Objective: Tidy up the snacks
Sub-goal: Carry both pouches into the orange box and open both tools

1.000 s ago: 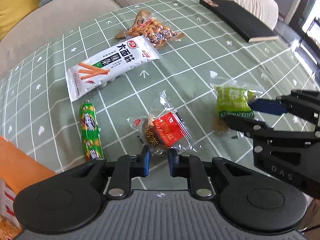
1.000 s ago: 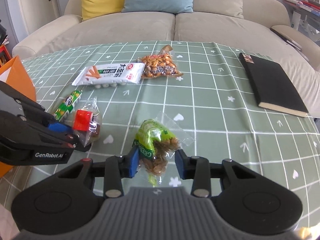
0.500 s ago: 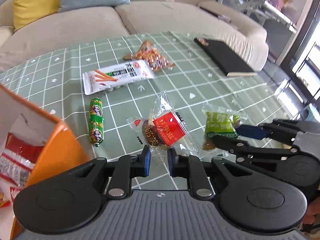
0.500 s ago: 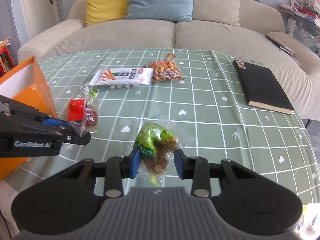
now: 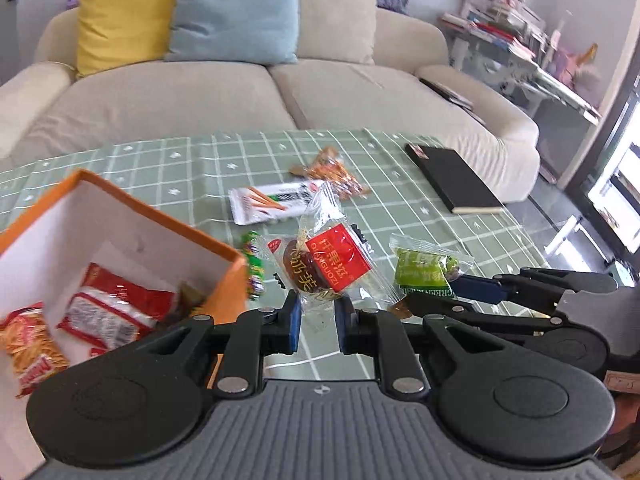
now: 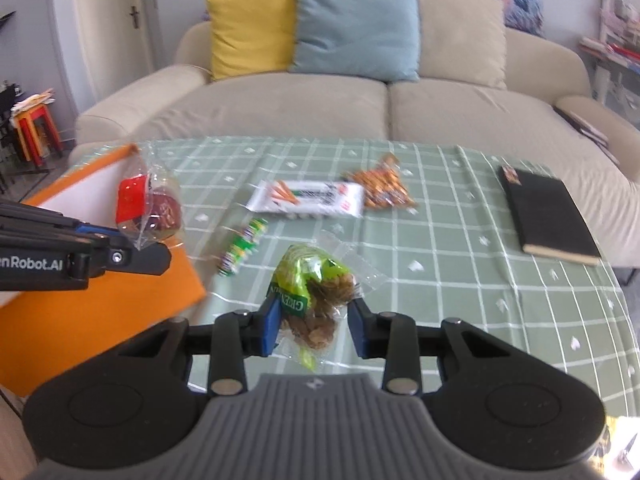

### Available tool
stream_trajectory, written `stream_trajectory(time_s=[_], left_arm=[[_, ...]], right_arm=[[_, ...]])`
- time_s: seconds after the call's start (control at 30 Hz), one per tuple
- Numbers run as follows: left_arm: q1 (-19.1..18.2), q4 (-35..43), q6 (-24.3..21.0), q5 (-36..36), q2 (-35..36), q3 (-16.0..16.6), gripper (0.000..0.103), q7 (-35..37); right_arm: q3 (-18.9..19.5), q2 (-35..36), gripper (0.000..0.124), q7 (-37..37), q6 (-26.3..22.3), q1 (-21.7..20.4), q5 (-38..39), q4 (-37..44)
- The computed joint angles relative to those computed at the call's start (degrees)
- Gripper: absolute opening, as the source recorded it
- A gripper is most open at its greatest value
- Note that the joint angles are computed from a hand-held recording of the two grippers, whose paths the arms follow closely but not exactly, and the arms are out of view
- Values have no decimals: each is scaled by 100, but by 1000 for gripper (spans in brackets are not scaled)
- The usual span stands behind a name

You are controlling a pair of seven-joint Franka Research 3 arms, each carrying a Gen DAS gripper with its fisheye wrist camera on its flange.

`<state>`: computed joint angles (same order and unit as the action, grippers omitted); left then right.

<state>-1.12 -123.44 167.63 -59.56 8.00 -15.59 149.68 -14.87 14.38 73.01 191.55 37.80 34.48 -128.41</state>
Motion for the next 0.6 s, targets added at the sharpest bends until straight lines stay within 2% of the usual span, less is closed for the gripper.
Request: stream_trajectory(time_s=[0.3,0.6], left_arm=[[142,-134,-38,-102,-293,314,19,-232],[323,-297,90,318,-400,647,19,-863]], right_arm=[[826,-74,33,-152,23,-538,-480,397],[1114,269,33,-139,-240,-606,-1156,1159]])
